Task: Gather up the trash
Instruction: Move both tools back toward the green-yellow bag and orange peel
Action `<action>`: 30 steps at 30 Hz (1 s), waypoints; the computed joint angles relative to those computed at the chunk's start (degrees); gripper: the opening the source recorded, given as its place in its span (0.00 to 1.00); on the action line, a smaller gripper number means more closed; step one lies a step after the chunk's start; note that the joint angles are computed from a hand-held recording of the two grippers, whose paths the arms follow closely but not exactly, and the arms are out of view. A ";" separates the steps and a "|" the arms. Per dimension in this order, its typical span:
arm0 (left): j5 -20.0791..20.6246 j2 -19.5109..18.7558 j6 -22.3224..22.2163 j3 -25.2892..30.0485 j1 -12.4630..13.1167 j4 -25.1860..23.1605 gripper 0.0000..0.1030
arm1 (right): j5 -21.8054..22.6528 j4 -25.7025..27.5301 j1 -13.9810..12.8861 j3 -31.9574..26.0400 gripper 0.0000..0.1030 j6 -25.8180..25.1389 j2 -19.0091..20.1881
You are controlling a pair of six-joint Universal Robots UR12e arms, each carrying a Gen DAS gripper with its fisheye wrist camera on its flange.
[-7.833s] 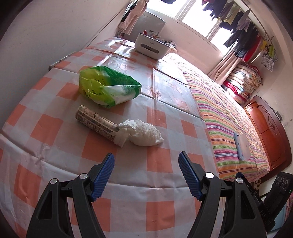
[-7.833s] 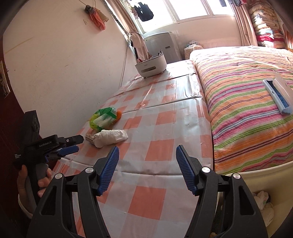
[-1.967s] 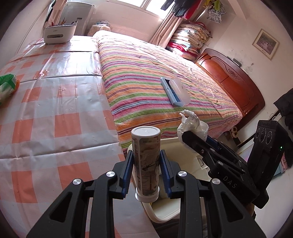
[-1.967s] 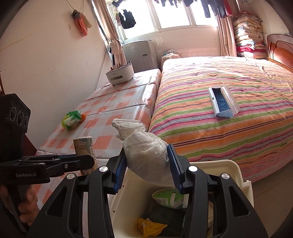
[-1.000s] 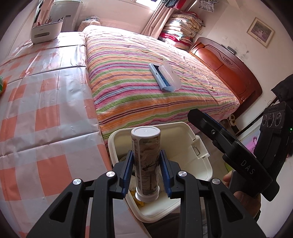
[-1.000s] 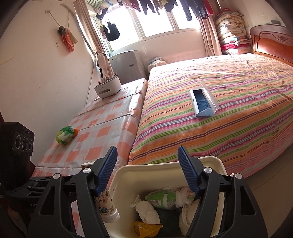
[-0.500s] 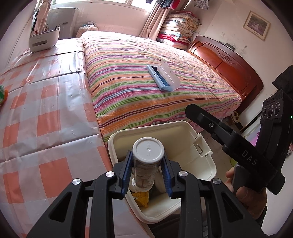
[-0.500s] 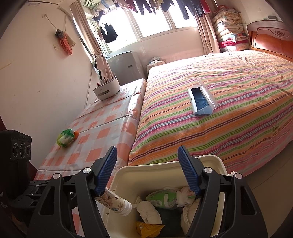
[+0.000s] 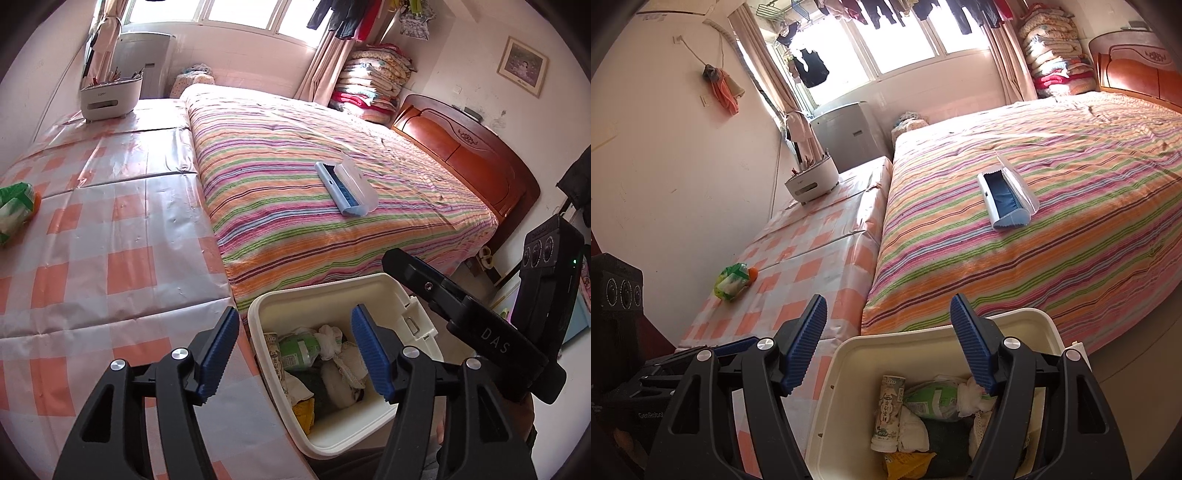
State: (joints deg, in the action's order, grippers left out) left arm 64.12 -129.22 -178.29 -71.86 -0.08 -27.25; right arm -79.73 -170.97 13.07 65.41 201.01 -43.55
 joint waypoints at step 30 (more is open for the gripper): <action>17.87 -2.98 -11.93 4.71 6.98 3.19 0.60 | 6.91 12.18 3.82 -16.56 0.72 -3.33 8.58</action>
